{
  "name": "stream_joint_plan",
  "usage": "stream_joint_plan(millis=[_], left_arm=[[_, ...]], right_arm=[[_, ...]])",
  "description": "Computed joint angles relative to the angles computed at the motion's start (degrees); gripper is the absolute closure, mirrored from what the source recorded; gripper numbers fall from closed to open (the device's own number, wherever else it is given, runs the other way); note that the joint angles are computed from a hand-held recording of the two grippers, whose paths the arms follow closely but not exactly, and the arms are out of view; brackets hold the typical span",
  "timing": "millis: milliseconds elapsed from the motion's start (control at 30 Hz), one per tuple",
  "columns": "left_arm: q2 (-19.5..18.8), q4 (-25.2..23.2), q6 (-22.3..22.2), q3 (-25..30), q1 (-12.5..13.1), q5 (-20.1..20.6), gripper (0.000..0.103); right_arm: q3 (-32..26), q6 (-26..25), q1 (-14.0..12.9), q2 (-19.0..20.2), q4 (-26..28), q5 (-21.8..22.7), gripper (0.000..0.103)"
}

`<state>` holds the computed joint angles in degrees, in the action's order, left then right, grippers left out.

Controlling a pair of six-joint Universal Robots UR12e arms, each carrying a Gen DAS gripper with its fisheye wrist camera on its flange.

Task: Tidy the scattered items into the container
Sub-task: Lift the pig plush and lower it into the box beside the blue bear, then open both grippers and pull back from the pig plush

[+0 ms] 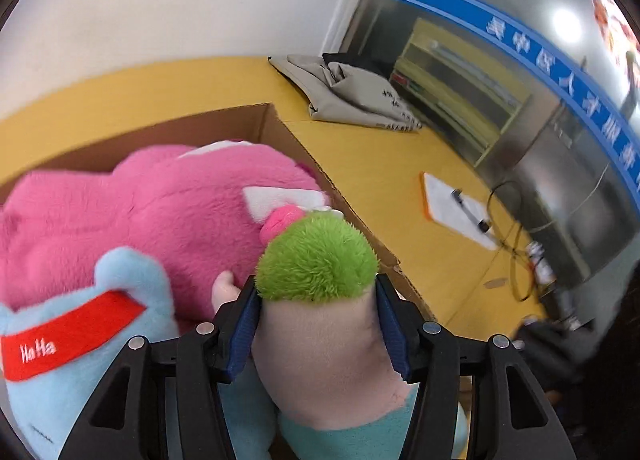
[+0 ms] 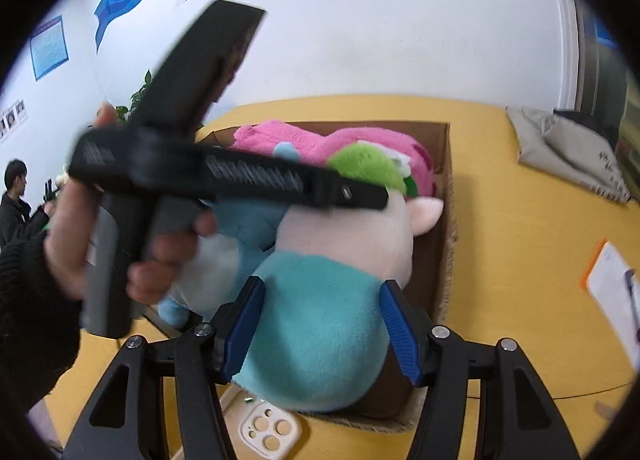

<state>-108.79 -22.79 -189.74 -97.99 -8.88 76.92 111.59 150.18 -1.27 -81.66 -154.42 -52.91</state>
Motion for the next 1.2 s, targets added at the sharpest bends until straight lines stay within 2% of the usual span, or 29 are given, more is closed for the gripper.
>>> stream_joint_plan(millis=[133, 233, 300, 367, 400, 467, 500, 567, 633, 700, 733, 833, 900, 1033, 1200], left_arm=[[-1.19, 1.53, -0.88, 0.02, -0.10, -1.30, 0.041], [-1.82, 1.01, -0.43, 0.58, -0.75, 0.32, 0.038], [-1.98, -0.27, -0.10, 1.33, -1.36, 2.40, 0.037], [-1.61, -0.76, -1.15, 1.45, -1.58, 3.44, 0.034], [-1.06, -0.85, -2.21, 1.19, -1.61, 3.75, 0.032], [0.84, -0.73, -4.11, -0.07, -1.68, 4.32, 0.028], [2.20, 0.37, -4.30, -1.32, -1.82, 4.84, 0.024], [5.62, 6.21, -4.13, -5.32, -2.37, 7.02, 0.016], [9.47, 11.03, -4.49, -9.55, -3.42, 11.47, 0.005], [13.21, 14.44, -4.66, -13.62, -4.49, 15.75, 0.000], [15.21, 15.81, -4.73, -15.85, -5.03, 17.75, 0.000], [19.91, 15.51, -5.08, -20.59, -6.54, 23.36, 0.000], [22.02, 14.50, -7.39, -22.84, -7.75, 27.35, 0.000], [25.63, 12.57, -13.66, -26.51, -8.57, 29.58, 0.000], [27.02, 11.74, -16.16, -27.86, -10.03, 33.05, 0.000]], right_arm=[[-0.53, 0.77, -0.17, -1.03, 1.10, -2.59, 0.044], [-0.94, -0.52, 1.62, -0.43, 3.59, -7.18, 0.046], [-0.20, 1.81, 1.33, 0.10, 3.53, -6.53, 0.046], [-0.28, 5.63, 0.74, 0.19, 3.96, -5.52, 0.039], [-0.14, 6.76, 0.49, 0.03, 3.90, -5.09, 0.038], [0.98, 8.30, 0.12, -1.20, 2.65, -4.83, 0.033], [1.79, 9.02, 0.07, -2.08, 1.31, -5.39, 0.026], [3.78, 10.82, -0.43, -4.08, -1.24, -6.40, 0.023], [5.11, 13.07, -1.89, -5.59, -0.24, -3.71, 0.022], [6.37, 16.06, -3.34, -7.24, 2.04, -1.00, 0.021], [7.03, 17.33, -3.57, -8.03, 2.25, -1.01, 0.021], [9.18, 19.11, -2.50, -10.66, -0.67, -5.64, 0.021], [9.81, 18.31, -1.65, -11.14, -3.11, -7.13, 0.021], [11.00, 17.78, 0.19, -13.13, -6.13, -9.26, 0.021], [11.78, 15.07, 3.52, -14.36, -9.62, -15.08, 0.021]])
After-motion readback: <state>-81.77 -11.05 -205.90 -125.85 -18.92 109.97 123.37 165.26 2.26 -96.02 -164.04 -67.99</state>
